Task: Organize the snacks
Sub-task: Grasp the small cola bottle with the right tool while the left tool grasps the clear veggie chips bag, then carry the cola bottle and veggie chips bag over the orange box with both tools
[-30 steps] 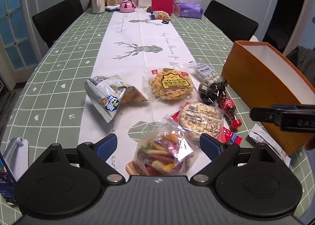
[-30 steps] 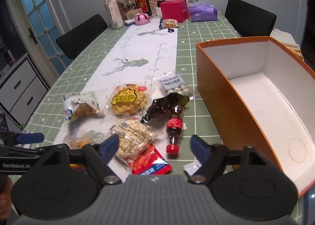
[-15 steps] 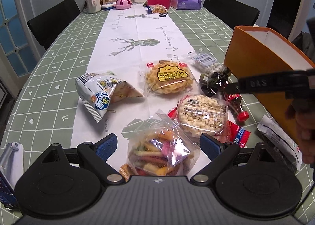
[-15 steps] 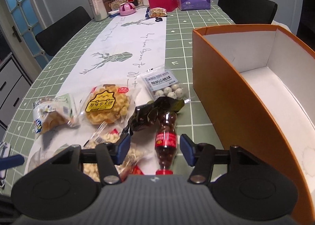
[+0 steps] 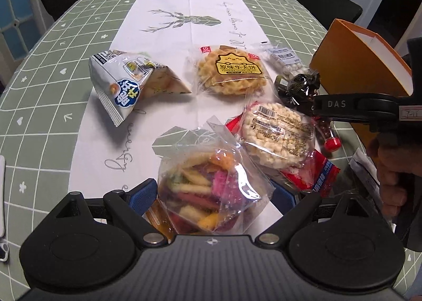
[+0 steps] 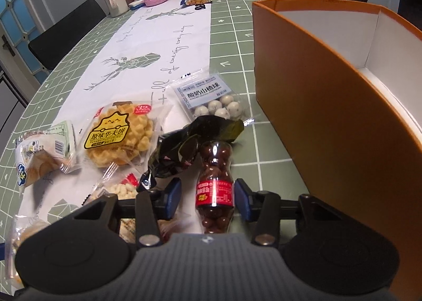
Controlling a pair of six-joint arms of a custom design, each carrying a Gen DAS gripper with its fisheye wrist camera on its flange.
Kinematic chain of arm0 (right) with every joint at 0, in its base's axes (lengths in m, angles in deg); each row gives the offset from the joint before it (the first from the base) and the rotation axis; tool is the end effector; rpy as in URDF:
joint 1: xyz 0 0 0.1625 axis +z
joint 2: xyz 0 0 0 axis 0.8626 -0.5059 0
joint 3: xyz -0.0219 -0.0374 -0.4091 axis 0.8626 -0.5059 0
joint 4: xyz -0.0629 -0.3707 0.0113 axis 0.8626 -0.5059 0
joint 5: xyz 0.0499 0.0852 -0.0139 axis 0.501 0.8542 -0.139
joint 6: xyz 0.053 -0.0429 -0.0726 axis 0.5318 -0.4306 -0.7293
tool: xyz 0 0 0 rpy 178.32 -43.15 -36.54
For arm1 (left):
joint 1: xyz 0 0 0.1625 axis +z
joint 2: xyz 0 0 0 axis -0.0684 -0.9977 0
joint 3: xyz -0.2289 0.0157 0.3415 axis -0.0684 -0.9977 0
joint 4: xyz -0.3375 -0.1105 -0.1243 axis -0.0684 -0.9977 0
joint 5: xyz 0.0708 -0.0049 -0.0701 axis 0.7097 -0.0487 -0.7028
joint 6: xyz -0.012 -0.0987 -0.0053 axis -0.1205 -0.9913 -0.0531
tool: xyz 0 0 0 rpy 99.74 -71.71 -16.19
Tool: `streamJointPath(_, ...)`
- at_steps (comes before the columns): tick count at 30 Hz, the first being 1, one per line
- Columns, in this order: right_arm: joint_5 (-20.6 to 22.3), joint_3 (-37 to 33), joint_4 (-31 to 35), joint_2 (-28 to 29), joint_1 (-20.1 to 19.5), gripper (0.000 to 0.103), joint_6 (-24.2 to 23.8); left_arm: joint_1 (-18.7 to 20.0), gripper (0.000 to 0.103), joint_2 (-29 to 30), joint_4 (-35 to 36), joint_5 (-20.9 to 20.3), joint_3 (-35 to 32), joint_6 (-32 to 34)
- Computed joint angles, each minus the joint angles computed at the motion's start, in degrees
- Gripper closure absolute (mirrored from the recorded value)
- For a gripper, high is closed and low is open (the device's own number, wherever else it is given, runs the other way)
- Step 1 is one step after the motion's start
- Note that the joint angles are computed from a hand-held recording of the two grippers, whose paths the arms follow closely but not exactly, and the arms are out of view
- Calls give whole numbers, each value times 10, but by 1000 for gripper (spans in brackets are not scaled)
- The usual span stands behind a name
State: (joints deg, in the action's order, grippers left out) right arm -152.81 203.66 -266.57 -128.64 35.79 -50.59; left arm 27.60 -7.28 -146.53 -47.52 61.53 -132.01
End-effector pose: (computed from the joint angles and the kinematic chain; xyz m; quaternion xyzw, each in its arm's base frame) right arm 0.1553 -0.5080 0.0580 0.3612 -0.9077 0.1203 0.1766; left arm -0.1939 -0.3099 0.0726 -0.1477 0.8535 -0.3436 0.3629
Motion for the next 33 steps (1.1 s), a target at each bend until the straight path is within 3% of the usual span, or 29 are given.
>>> streamJointPath(2,0,0,-2,0,0,60,-3,1,0,1,1,-1,-1,2)
streamJointPath(6,-5,1,-8,1,-1,73,-16,3,2,8,12,-4,-12,15)
streamJointPath(19,17,8,22,-30,-6,73,-7,-19,27,-15,33,12,-3,-9)
streamJointPath(33,71,29,74,-105,1,74,0,-49,29,-34,99,36,-27,-26)
